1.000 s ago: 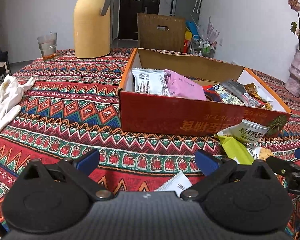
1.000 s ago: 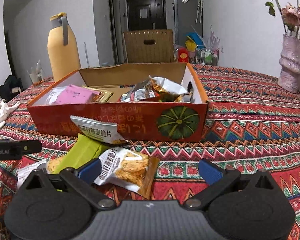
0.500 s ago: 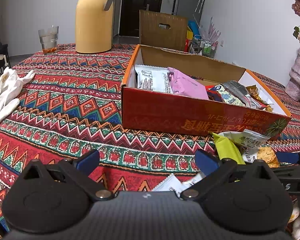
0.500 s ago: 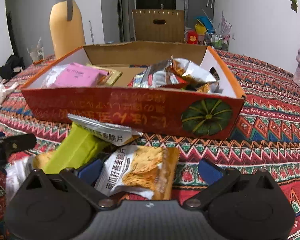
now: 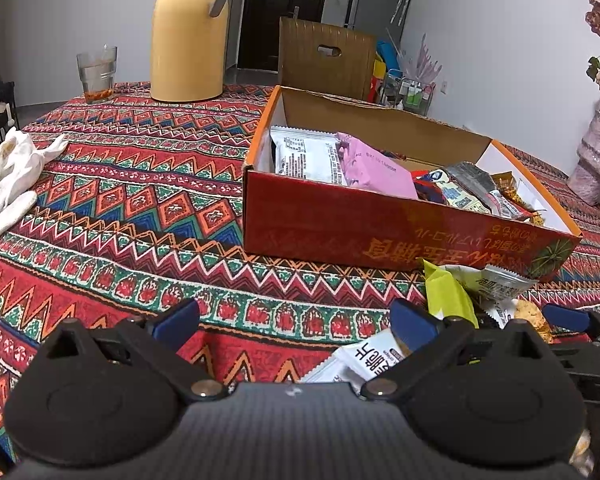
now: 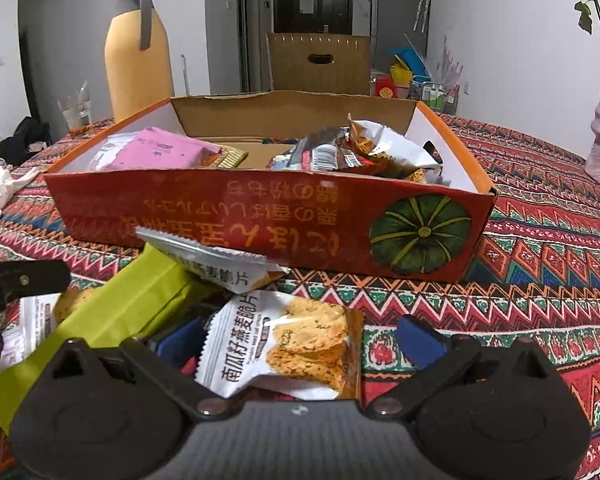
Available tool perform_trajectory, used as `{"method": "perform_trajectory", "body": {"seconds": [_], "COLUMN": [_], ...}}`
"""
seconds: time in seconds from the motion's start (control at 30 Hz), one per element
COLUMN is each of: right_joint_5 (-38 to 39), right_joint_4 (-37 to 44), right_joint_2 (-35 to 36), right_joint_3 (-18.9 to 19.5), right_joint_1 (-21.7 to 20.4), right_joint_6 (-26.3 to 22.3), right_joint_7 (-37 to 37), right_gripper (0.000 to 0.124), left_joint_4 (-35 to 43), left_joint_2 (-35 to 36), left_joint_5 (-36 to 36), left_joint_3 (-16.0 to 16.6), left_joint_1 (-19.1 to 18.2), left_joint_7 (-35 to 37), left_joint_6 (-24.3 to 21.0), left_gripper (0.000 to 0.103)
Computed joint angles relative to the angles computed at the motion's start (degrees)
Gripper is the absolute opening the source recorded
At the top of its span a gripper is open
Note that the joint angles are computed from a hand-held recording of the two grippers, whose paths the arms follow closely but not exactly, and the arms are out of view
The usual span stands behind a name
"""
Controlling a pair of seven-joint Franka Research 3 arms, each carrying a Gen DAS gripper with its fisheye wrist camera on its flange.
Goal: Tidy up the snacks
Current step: 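Grasp the pumpkin-seed cracker packet with the right tool, then grasp a white packet with the left tool while the right tool holds the cracker packet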
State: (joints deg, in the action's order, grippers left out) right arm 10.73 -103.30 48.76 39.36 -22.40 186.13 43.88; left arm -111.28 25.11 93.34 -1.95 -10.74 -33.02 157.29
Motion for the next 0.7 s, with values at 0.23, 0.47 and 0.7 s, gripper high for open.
{"method": "perform_trajectory", "body": {"seconds": [0.23,0.47,0.7], "right_joint_5": [-5.2,-12.09,-18.54], "right_joint_4": [-3.69,-8.98,-12.73], "right_joint_2": [1.65,2.54,3.86], "right_joint_3": [5.26,9.12,8.37], "right_joint_1": [-5.64,-12.07,-14.26], "right_joint_6": [5.03,13.79,26.43], "right_joint_7": [0.27,4.66,9.48], "right_gripper": [0.055,0.045,0.045], "left_joint_4": [0.01,0.0,-0.01], "left_joint_2": [-0.01,0.03,0.08], "left_joint_5": [0.11,-0.08,-0.56], "left_joint_3": [-0.01,0.02,0.07], "left_joint_1": [0.08,0.2,0.11], "left_joint_7": [-0.36,-0.34,-0.1], "left_joint_6": [0.23,0.48,0.28], "left_gripper": [0.103,0.103,0.103]}}
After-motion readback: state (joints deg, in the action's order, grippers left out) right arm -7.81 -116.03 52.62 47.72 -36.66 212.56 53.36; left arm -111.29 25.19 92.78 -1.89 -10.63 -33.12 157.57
